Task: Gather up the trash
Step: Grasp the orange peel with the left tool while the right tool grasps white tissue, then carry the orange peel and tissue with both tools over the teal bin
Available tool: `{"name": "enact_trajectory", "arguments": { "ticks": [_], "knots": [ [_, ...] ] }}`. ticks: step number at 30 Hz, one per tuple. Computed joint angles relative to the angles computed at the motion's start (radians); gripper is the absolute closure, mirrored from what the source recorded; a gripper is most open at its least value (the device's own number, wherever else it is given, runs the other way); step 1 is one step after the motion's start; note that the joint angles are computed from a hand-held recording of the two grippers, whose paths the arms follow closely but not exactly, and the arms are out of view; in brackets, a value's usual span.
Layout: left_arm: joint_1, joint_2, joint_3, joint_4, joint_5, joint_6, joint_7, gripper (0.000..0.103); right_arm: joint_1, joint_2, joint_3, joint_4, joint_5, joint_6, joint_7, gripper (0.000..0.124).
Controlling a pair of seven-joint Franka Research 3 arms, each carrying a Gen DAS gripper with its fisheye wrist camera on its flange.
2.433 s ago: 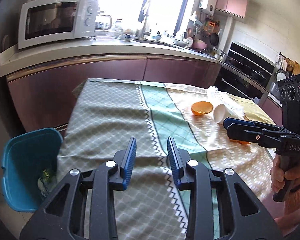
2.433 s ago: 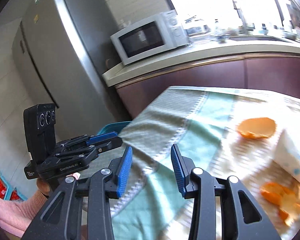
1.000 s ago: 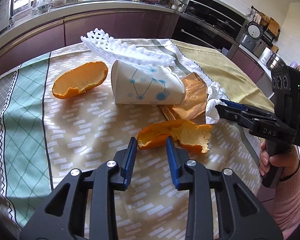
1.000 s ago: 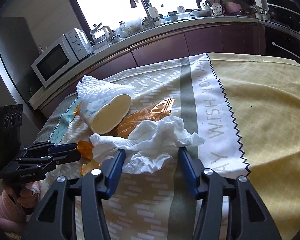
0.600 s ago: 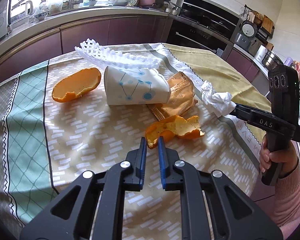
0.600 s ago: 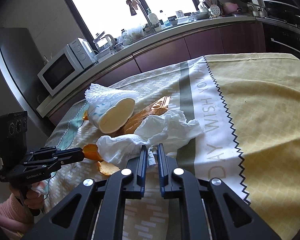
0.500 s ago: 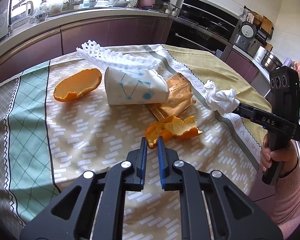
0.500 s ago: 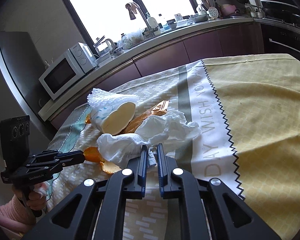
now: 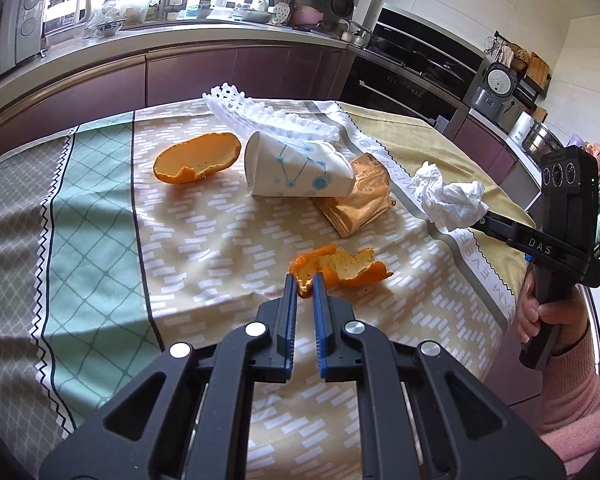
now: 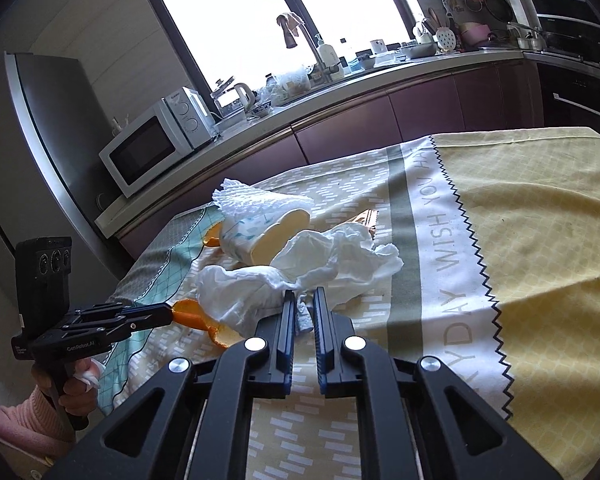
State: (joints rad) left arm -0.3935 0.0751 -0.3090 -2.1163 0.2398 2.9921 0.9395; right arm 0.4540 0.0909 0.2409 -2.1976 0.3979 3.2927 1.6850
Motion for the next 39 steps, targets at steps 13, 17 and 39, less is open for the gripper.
{"name": "enact_trajectory", "arguments": {
  "ticks": [13, 17, 39],
  "knots": [
    [-0.006, 0.051, -0.006, 0.048, -0.006, -0.074, 0.066, 0.079, 0.054, 0.045, -0.026, 0.05, -0.014, -0.041, 0.0, 0.116],
    [-0.021, 0.041, 0.008, 0.042, 0.052, -0.064, 0.017, 0.087, 0.075, 0.042, -0.043, 0.049, -0.024, -0.041, 0.004, 0.116],
    [0.142, -0.447, -0.015, -0.371, 0.222, 0.038, -0.297, 0.094, 0.065, 0.177, 0.094, 0.293, -0.028, -0.127, -0.171, 0.116]
  ]
}}
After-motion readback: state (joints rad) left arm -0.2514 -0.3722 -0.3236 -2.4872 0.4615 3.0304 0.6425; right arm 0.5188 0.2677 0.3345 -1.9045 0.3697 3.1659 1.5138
